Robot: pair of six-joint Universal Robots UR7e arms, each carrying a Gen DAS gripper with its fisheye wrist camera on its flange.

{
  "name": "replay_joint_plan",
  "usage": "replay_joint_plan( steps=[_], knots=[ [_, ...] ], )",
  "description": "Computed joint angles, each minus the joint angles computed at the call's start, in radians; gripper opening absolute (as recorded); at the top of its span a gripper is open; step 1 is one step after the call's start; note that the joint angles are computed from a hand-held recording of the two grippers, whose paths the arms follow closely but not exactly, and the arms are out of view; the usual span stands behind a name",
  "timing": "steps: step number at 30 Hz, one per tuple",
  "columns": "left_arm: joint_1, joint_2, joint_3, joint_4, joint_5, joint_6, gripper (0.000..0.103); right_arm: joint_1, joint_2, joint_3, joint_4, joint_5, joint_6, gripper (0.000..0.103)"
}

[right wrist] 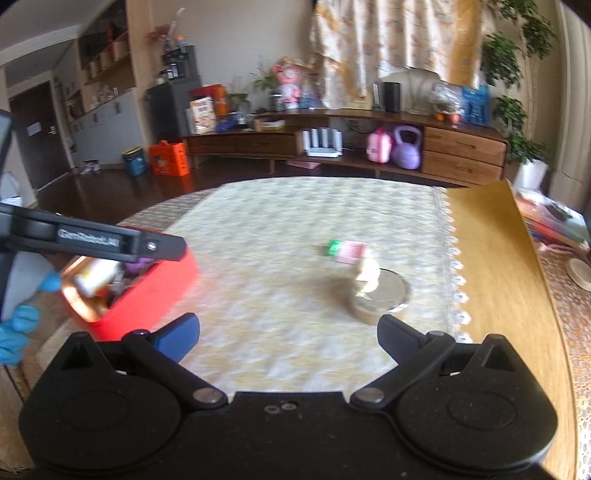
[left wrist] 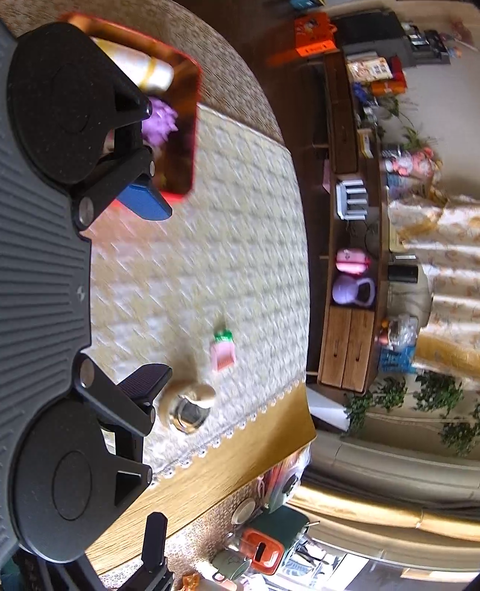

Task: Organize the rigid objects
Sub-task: 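Withdraw both tools from the box and move them toward the silver round tin, then close the left tool on the white figure while the right tool grasps the silver tin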

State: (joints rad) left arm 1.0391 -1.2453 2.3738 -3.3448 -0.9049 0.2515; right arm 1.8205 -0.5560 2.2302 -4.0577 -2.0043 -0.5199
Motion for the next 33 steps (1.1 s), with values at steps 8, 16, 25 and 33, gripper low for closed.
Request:
replay_joint_plan(
  steps=[8,16,25,33],
  knots=[
    [-0.006,0.156,-0.088,-0.034,-0.046,0.023,0.085,-0.094,-0.008,-0.015,-0.018,0.037,-0.122,0.103],
    [0.001,0.290,-0.165,-0.061,-0.081,0.050,0.085,-0.173,-0.001,-0.068,0.012,0.090,-0.211,0.102],
    [0.024,0.405,-0.246,-0.064,-0.099,0.078,0.085,-0.237,0.026,-0.120,0.048,0.157,-0.288,0.100],
    [0.050,0.466,-0.307,-0.053,-0.104,0.066,0.085,-0.263,0.050,-0.163,0.065,0.176,-0.285,0.097]
  ],
)
